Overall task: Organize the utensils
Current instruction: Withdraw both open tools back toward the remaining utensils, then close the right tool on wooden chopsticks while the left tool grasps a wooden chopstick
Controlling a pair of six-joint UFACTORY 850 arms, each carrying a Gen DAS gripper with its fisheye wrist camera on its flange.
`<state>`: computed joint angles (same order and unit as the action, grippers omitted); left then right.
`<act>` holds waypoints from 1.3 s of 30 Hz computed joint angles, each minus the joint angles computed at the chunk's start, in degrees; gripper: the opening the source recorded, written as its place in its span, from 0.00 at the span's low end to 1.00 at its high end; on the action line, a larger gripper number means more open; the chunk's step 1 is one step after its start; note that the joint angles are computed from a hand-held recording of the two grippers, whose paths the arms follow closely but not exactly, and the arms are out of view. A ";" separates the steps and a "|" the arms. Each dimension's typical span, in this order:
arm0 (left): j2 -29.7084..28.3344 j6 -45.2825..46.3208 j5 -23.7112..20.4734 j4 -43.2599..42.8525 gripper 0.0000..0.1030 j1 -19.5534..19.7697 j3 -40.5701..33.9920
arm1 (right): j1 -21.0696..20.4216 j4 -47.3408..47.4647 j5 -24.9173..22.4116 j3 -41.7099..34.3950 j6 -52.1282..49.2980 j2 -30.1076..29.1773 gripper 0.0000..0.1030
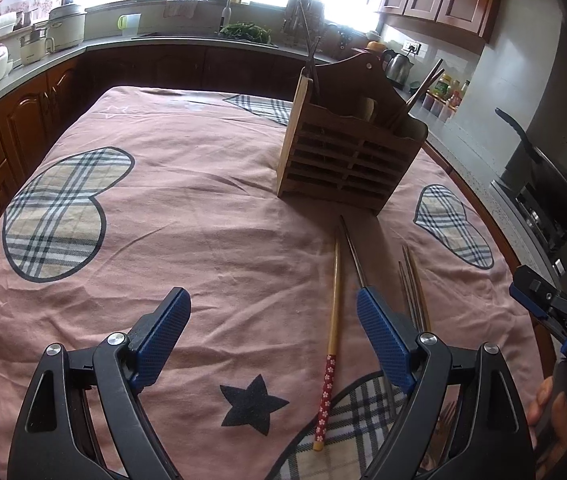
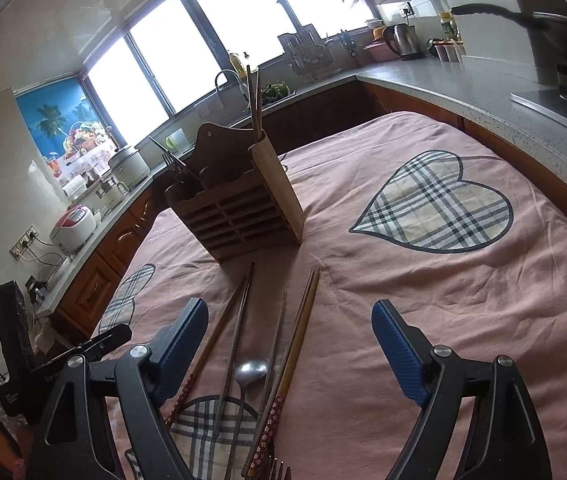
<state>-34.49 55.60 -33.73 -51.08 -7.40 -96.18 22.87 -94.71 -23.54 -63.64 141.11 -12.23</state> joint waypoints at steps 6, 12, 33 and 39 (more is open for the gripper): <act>-3.00 -3.40 -0.72 5.26 0.85 -1.70 -4.00 | -2.28 6.52 4.72 -3.56 -8.00 -3.38 0.63; -6.90 -7.44 -1.70 12.08 0.84 -3.90 -9.37 | -5.24 26.20 7.79 -8.31 -28.87 -7.96 0.33; -17.47 -14.87 -6.55 25.19 0.68 -7.31 -23.41 | -8.39 64.42 4.14 -22.40 -75.11 -18.86 0.07; -20.00 -16.05 -8.67 26.04 0.68 -7.65 -27.83 | -9.16 70.90 4.46 -23.62 -81.80 -19.99 0.06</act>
<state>-54.49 39.55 -42.40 -25.03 -15.06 -124.01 13.72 -23.81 -19.08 -87.26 59.31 -32.22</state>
